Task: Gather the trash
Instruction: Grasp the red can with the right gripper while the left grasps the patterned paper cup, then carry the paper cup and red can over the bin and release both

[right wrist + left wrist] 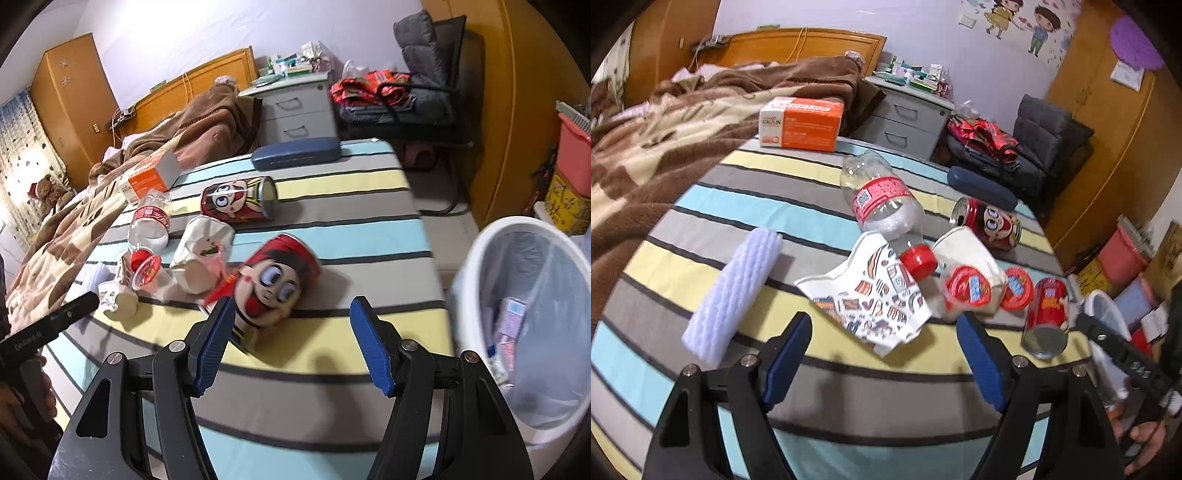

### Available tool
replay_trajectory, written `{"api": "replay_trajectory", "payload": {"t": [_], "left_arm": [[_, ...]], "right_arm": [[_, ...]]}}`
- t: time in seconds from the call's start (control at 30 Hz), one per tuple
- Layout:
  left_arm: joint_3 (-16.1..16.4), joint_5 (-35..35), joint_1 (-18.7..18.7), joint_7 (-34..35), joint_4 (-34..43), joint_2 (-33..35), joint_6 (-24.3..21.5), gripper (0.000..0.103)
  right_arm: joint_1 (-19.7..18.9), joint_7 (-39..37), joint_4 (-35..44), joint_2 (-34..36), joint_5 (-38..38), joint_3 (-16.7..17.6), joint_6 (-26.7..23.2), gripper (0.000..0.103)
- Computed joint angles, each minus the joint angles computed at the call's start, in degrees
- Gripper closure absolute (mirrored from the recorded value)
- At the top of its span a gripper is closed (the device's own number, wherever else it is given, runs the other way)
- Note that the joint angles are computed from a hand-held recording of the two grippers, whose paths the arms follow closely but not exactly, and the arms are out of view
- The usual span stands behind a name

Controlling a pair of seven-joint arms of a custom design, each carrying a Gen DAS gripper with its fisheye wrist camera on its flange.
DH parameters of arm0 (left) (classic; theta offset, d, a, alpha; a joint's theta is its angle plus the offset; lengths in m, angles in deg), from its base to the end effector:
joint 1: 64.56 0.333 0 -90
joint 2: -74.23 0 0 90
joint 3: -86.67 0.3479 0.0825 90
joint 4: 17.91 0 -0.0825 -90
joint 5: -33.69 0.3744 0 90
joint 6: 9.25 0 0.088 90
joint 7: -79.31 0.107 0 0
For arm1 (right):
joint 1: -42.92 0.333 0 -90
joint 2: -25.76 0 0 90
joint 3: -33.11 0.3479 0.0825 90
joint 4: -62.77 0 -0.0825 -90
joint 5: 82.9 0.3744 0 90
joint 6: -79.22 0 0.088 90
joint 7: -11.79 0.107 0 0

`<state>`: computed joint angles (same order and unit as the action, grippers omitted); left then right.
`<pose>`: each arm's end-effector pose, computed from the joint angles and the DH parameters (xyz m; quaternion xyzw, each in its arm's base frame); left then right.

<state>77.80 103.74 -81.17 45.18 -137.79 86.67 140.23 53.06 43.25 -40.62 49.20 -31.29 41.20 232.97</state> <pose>0.5291 -0.2704 0.3793 -0.8472 0.3786 -0.2864 0.2385 0.6594 0.1790 0.3968 -0.8195 0.4425 -0.0577 0.3595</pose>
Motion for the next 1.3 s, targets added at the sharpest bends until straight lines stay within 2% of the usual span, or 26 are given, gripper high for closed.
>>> {"api": "replay_trajectory", "payload": {"t": [0.13,0.2,0.33,0.4,0.7,0.87,0.97,1.1,1.3], "left_arm": [[0.95,-0.66,1.46,-1.01,-0.01,0.77,2.87,0.021],[1.94,2.48,2.11,-4.80,-0.22,1.25,6.60,0.020],[2.09,-1.27,3.40,-1.84,0.76,3.33,9.19,0.020],[2.95,-0.14,3.01,-2.95,1.25,4.02,10.25,0.020],[3.16,-7.06,2.79,5.92,3.85,6.29,7.40,0.020],[3.66,-7.99,2.22,6.23,3.74,6.12,6.77,0.022],[3.46,-9.17,2.00,7.14,3.83,6.03,5.83,0.027],[3.86,-8.07,1.71,5.38,3.38,5.85,7.37,0.040],[3.42,-7.48,0.82,5.08,3.09,5.51,6.70,0.042]], "right_arm": [[1.35,5.09,2.26,1.67,-2.96,-0.96,-1.42,0.037],[1.77,6.75,3.27,2.36,-4.34,-1.08,-2.08,0.037],[2.91,9.82,4.33,3.32,-7.72,-1.61,-2.33,0.037],[3.28,10.31,4.23,3.47,-8.93,-1.57,-1.83,0.037],[4.42,13.27,5.26,4.84,-15.35,-2.43,-1.41,0.037],[3.98,10.88,3.89,3.93,-15.59,-1.77,0.20,0.037],[3.23,8.58,2.61,3.09,-14.44,-0.93,0.84,0.038],[3.22,7.84,2.56,2.96,-13.92,-1.06,0.67,0.042],[2.42,5.24,0.97,1.93,-11.43,-0.45,1.11,0.045]]}}
